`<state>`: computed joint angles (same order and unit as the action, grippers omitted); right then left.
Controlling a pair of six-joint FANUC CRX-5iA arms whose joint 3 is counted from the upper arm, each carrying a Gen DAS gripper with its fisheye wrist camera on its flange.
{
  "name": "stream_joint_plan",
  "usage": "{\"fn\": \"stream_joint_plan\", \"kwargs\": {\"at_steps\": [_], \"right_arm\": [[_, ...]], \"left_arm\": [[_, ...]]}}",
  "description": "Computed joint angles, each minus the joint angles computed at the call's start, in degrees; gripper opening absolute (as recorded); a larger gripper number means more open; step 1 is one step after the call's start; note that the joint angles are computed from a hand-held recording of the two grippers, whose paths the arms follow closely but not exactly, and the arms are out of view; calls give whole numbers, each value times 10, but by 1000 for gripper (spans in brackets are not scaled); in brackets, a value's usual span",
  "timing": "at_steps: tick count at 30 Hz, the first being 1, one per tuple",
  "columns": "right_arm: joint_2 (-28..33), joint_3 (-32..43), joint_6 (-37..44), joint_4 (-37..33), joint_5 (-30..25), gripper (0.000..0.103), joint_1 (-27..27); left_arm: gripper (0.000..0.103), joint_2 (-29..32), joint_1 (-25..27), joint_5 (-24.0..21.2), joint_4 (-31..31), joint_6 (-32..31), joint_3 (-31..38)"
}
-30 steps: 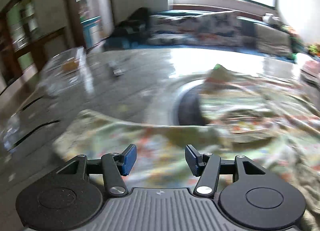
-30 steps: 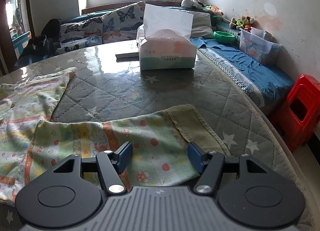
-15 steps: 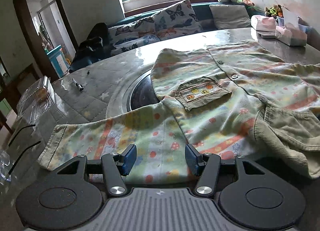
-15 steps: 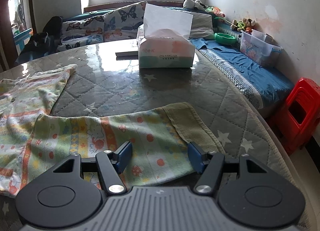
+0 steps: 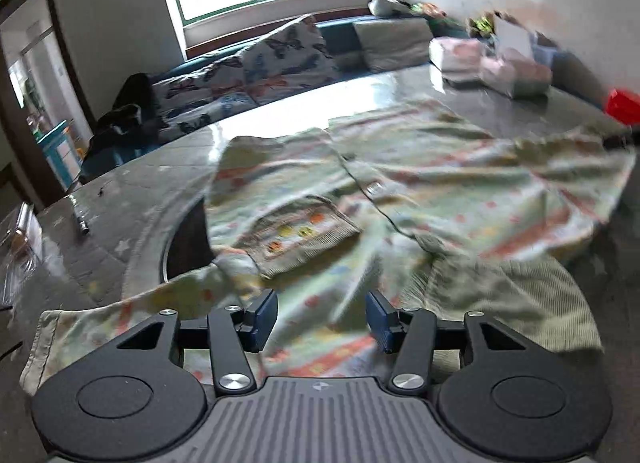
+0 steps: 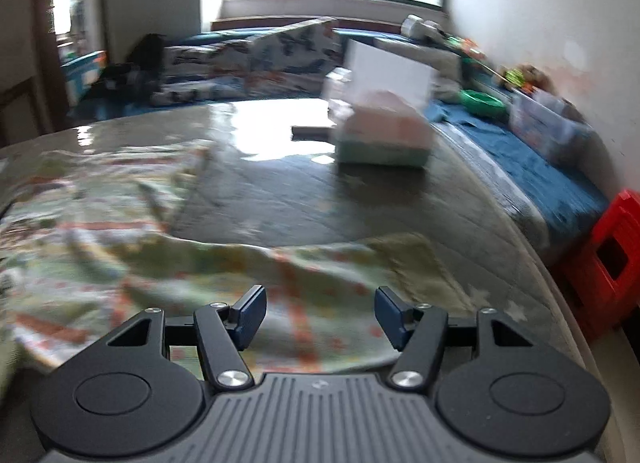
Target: Fold clothes
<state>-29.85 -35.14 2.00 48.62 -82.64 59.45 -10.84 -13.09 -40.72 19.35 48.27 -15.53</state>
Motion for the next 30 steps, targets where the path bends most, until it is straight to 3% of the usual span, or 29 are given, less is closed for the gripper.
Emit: {"fn": "stream_joint_plan", "kwargs": {"at_steps": [6, 12, 17, 22, 30], "right_arm": [[13, 30, 70, -1, 88, 52, 20], [55, 71, 191, -57, 215, 41, 24], [94, 96, 265, -104, 280, 38, 24], [116, 94, 249, -101, 283, 38, 15], [99, 72, 223, -101, 277, 38, 3]], "left_arm": [[52, -8, 8, 3, 12, -1, -7], [52, -19, 23, -2, 30, 9, -10], [49, -16, 25, -17, 42, 4, -10], [49, -8, 22, -26, 50, -11, -14], [48, -2, 29, -40, 67, -30, -16]]}}
